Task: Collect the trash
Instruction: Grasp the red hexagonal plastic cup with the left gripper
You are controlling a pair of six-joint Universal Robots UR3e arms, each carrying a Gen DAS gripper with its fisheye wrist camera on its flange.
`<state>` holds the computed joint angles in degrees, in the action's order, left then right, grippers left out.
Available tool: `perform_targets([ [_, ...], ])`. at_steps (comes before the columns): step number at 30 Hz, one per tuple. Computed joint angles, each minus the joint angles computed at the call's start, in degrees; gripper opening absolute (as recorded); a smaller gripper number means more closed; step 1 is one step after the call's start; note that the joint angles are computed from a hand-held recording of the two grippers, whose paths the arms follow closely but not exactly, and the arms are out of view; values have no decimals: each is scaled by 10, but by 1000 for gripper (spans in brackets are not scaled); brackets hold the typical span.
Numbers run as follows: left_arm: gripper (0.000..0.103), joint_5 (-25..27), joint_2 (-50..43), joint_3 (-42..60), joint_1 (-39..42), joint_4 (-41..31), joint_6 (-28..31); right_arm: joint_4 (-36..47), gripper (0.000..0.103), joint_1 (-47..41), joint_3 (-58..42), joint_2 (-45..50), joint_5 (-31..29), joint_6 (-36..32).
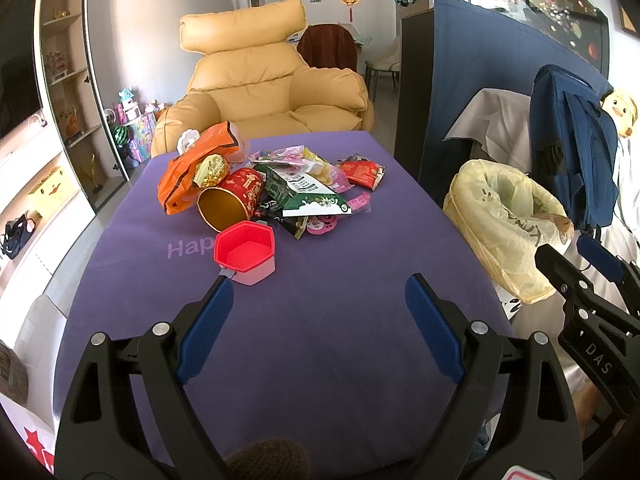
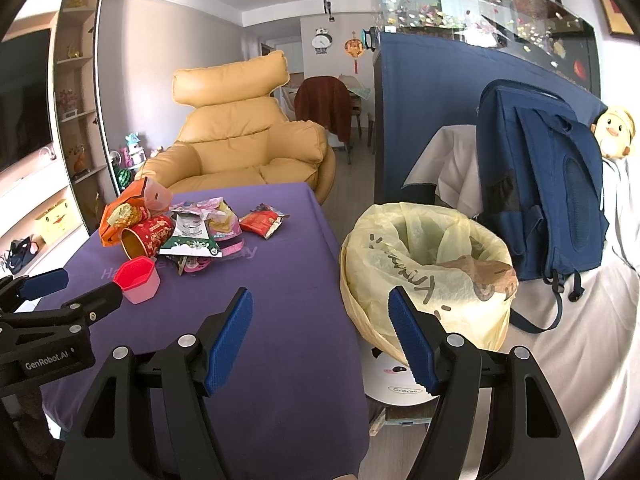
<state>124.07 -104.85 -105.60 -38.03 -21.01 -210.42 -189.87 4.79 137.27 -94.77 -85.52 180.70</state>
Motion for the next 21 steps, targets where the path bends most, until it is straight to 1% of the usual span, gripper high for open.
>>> perform_targets([
  [4,84,-31,13,-5,28,3,7,5,67,3,-13,16,0,-3],
  [6,84,-55,31,-23,51,15,18,1,67,10,-26,32,-7,-6],
  [7,84,-73,42,-42,68,34,28,1,67,12,-36,43,-8,-7],
  [8,84,-100,54,-66,89,60,38,3,67,14,-45,51,-7,-7],
  [10,84,-172,83,-121,146,111,56,3,67,10,-62,75,11,-10],
  [13,84,-239,97,-167,214,142,70,9,67,22,-100,124,15,-15],
  [15,84,-251,90,-177,242,150,75,26,67,35,-138,162,14,-25],
  [18,86,-260,65,-176,277,165,89,50,67,44,-181,203,29,-34],
  [21,88,-249,20,-144,286,175,107,80,67,53,-226,245,49,-38],
])
